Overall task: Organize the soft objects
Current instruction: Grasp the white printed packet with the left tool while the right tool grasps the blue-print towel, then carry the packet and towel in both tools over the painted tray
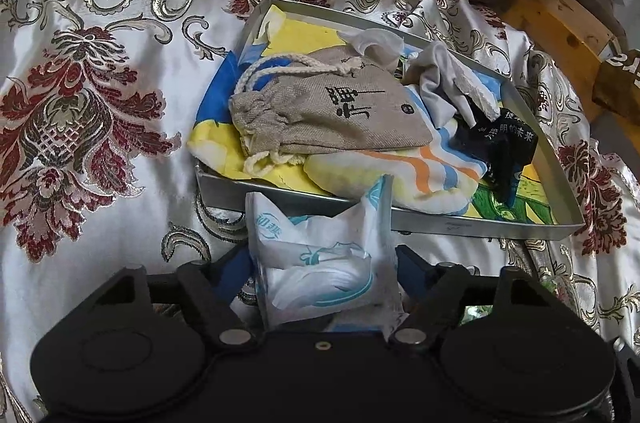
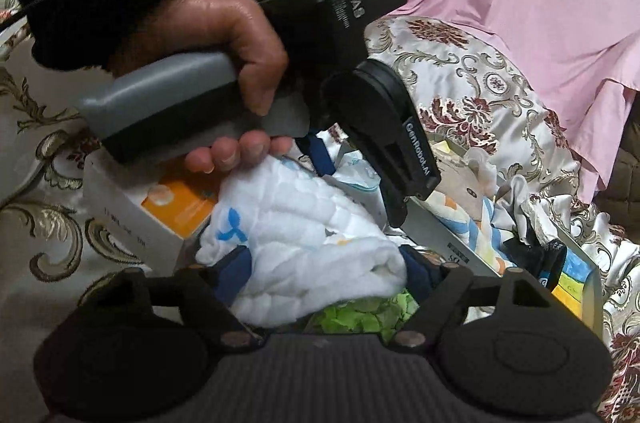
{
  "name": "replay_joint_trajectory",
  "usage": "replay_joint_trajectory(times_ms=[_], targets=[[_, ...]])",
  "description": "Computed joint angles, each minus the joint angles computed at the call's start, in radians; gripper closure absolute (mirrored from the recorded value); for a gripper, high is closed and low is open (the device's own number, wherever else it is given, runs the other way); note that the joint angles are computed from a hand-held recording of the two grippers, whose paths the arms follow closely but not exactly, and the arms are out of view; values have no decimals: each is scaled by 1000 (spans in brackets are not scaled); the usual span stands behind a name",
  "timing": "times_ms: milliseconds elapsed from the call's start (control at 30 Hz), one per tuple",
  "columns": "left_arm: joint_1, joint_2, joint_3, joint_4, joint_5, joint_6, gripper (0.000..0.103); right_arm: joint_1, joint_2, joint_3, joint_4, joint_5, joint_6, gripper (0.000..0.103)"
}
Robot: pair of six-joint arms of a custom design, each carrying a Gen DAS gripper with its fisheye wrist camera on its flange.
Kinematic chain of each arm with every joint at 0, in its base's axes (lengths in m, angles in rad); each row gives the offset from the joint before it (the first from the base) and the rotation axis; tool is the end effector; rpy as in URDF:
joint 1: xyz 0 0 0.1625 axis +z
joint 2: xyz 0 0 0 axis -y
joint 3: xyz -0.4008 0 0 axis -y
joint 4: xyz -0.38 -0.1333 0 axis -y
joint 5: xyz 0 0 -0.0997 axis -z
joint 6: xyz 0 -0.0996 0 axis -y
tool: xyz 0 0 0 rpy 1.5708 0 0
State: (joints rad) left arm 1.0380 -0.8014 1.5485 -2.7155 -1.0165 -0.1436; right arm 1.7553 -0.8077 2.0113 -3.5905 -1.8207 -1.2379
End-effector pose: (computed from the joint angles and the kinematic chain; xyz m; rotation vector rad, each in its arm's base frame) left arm -0.1866 -0.6821 0.1527 0.3634 2.6293 -0.7537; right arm 0.2081 -0.5227 0.1040 1.4809 -1.9202 0.7521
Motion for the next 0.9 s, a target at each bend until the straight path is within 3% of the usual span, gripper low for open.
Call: replay_joint_trajectory(times_ms=[133,467,900], targets=[[-4,-3,12,-17,3,10,34,9,10,6,-29,-24,-31,26],[-21,-17,42,-56,35,18,41,6,-18,25,19,1,21,63],[-57,-57,93,-123,105,14,43,11,-19,49,-42,11,20,81]])
